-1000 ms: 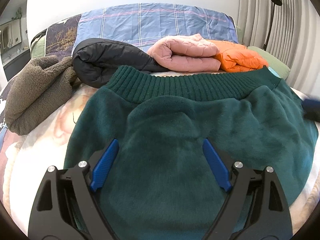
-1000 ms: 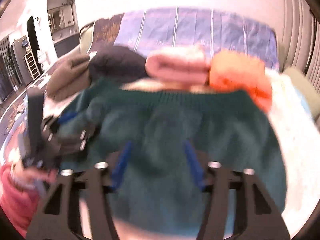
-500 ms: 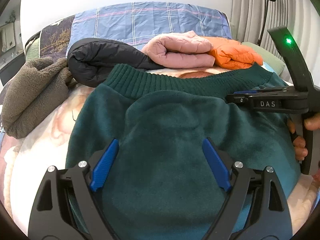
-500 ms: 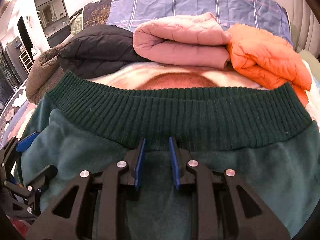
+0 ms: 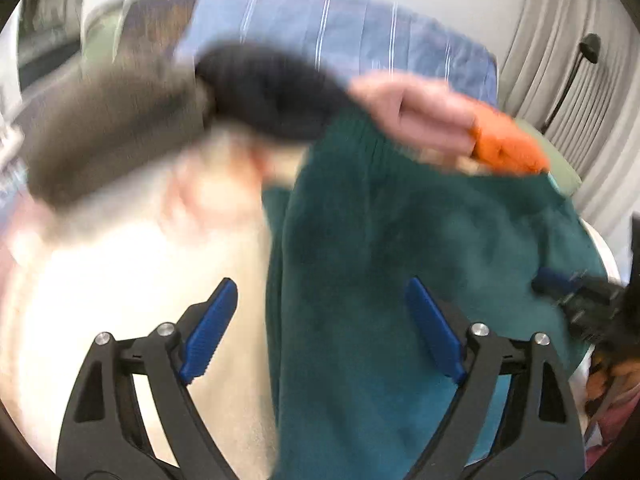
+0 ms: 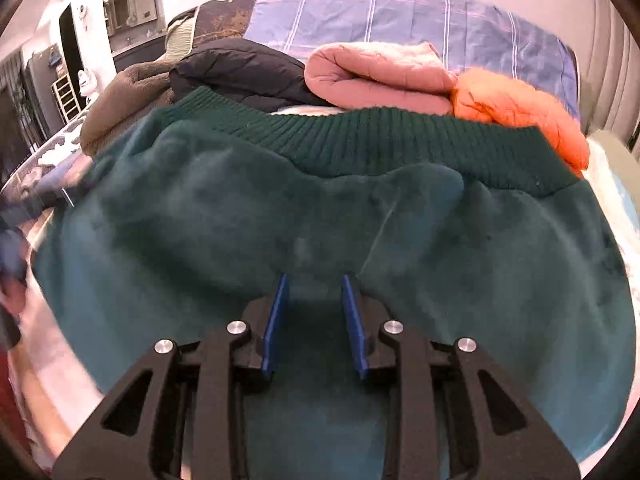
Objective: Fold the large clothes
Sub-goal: 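Grasp the folded hoodie edge with the left tool while the right tool grasps it too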
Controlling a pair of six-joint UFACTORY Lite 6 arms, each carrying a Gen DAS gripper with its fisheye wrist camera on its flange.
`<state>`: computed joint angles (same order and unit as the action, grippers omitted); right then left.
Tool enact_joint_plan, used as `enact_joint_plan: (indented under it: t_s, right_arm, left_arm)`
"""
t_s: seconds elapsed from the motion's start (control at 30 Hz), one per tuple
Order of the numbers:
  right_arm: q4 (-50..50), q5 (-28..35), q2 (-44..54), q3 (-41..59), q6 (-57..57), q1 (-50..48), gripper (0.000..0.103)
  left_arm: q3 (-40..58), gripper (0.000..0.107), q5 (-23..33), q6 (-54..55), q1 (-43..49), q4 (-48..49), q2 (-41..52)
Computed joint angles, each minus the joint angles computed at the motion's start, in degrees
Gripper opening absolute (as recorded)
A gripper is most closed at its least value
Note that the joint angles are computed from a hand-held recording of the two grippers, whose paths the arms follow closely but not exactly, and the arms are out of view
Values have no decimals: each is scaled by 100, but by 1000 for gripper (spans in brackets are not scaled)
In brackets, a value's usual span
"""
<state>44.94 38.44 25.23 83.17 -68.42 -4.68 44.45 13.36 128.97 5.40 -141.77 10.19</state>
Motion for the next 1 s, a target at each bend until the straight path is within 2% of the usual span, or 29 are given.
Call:
enact_joint_plan:
  t_s: [0.03, 0.07, 0.13, 0.23, 0.3, 0.37, 0.43, 0.5, 0.57, 0.7, 0.73, 0.83, 0.97, 1.0]
  right_arm:
    - [-155, 274, 146, 288, 260, -45, 30]
    - [-203, 557, 229, 516, 399, -128, 30]
    - [-220, 549, 2, 381, 348, -177, 31]
    - [285, 13, -1091, -792, -727, -85, 41]
    - [712, 92, -1795, -1476, -1617, 40, 51]
    - [935, 63, -2445, -2143, -2274, 326, 62]
    - [1041, -124, -3064, -2854, -2890, 771, 65]
    - [1080, -495, -3535, -3455, -3326, 1340, 67]
    - [1138, -866, -3821, -3843, -3592, 1841, 68]
    - [1278, -1733, -4167, -4530, -3906, 2950, 76]
    - [1367, -1998, -4160, -4620, -4031, 3183, 79]
    - [1483, -2838, -3960, -4824, -4147, 3857, 80]
    - [996, -3217, -3427, -4650, -3514, 4133, 80]
    - [1168, -3293, -3356, -4649, -3654, 4190, 80]
  left_arm:
    - [-175, 89, 497, -600, 228, 442, 62]
    - [-277, 89, 763, -1157, 403, 897, 42]
    - [-482, 89, 903, -1553, 561, 1287, -209]
    - [-598, 89, 648, -1545, 583, 1527, -550]
    - [-412, 89, 479, -1956, 608, 2022, -569]
    - [-89, 88, 385, -2681, 741, 2877, -477]
    - [324, 88, 521, -3361, 990, 3813, -193]
    - [785, 88, 728, -3961, 1178, 4596, 210]
    - [1376, 88, 1271, -4583, 1423, 5384, 821]
    - [2446, 88, 2168, -5100, 1506, 6198, 1894]
    - [2585, 88, 2273, -5105, 1497, 6239, 2048]
    - [3205, 90, 2698, -5134, 1525, 6242, 2676]
    - [3784, 92, 3080, -5293, 1644, 6236, 3244]
    - [3872, 91, 3147, -5258, 1657, 6193, 3339]
